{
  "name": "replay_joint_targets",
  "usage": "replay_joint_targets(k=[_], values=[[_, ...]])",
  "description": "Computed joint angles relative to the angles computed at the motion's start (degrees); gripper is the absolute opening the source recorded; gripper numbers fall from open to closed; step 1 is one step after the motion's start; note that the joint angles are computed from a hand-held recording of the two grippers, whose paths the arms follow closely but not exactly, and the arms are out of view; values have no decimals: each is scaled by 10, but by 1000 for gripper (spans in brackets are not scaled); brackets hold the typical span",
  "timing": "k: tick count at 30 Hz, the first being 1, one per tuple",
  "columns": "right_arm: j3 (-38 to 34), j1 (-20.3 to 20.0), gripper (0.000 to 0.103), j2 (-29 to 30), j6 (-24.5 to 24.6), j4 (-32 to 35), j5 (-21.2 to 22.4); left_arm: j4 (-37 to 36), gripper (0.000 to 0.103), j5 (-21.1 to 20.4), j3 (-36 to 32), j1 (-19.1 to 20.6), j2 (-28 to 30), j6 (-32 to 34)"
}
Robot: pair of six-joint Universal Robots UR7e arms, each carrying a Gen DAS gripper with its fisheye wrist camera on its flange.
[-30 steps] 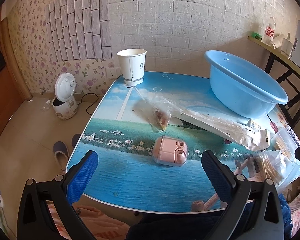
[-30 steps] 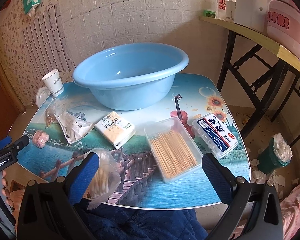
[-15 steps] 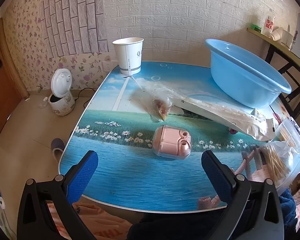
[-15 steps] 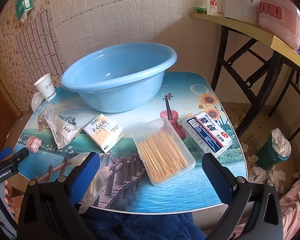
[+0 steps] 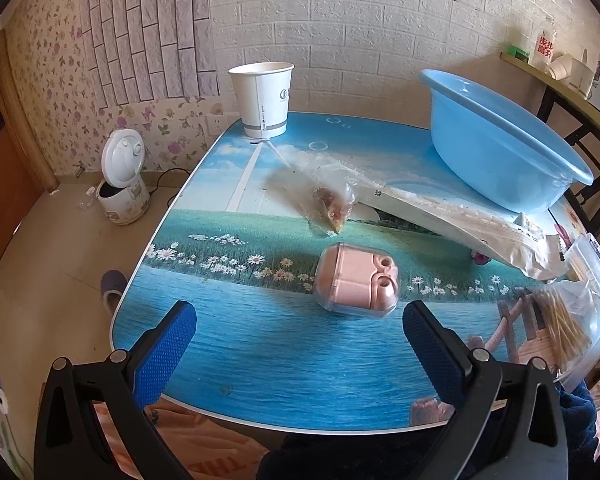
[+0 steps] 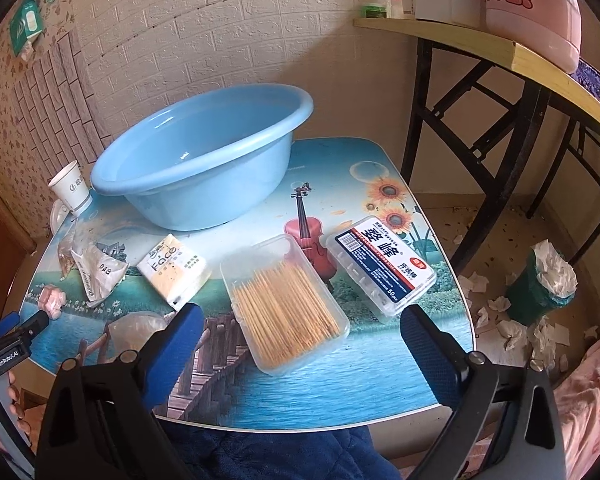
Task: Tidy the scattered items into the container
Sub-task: 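Move the left tool toward the pink plastic case while the right tool approaches the white floss box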
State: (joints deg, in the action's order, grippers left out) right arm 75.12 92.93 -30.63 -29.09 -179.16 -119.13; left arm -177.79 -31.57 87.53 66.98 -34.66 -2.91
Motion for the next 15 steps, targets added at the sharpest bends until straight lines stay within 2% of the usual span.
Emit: replay_joint_targets(k=[5, 15], values=[[-3, -3, 96, -1, -4, 4, -6, 2, 103, 1, -3, 2, 2, 0], [-12, -15, 96, -2, 5, 5, -28, 10, 103, -1, -12, 9, 10, 4]])
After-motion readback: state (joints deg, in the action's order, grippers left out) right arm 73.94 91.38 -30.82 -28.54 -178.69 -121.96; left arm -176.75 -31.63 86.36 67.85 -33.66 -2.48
